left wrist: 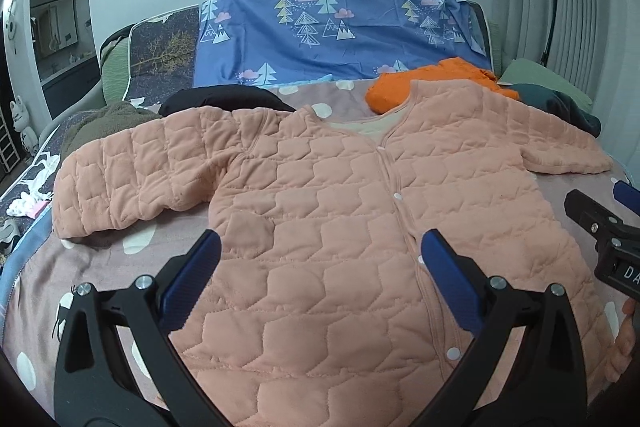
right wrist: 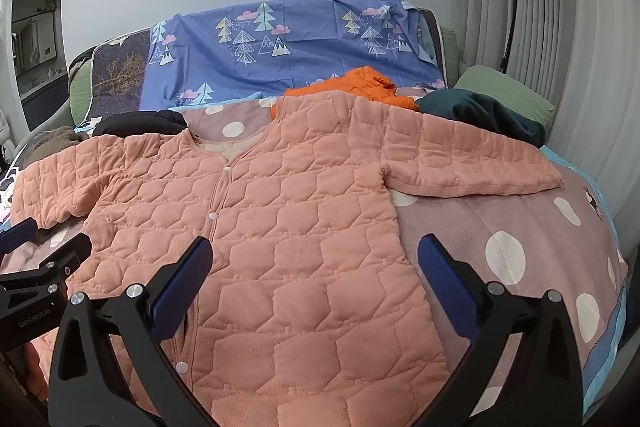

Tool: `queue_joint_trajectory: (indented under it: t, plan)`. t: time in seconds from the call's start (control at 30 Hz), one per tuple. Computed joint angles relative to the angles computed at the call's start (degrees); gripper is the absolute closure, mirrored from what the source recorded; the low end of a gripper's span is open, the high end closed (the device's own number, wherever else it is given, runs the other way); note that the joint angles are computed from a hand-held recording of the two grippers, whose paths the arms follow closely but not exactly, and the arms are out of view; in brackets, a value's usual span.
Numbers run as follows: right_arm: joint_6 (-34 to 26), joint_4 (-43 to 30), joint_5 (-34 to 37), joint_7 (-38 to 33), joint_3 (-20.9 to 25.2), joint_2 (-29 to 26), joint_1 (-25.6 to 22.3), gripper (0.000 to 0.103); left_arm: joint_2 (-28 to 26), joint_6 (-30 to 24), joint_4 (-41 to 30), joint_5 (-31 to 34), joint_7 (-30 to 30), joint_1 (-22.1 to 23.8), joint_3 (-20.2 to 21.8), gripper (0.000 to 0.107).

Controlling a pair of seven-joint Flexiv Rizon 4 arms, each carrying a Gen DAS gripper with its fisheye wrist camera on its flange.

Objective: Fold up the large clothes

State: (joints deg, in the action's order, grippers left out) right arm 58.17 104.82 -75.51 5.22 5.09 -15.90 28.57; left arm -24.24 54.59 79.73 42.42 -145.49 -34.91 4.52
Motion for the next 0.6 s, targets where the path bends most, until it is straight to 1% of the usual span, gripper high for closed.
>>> queue_joint_trajectory:
  t: [0.17, 0.37, 0.53, 0.6]
  plan:
    - [0.3, 0.2, 0.1, 0.1, 0.0, 0.2, -0.1, 0.001, 0.2, 0.4, 0.1, -0.4, 0.7, 0.1, -0.3, 0.009]
    - [-0.4, 0.1, 0.1, 0.0, 0.0, 0.2, 0.0, 0.001, 0.3, 0.8, 0.3, -1.5, 1.6, 0.4, -0.6, 0.016]
    - [0.1, 0.3, -0.3, 0.2, 0.1, 0.3, -0.4, 0.001, 0.0, 0.3, 0.3, -2.9, 4.0, 0.7, -1.1, 0.032]
    - [0.7, 0.6, 0.0, 0.3, 0.1, 0.5, -0.7, 0.001, 0.0, 0.8, 0.8, -3.9, 4.6, 1.0, -1.3, 0.036]
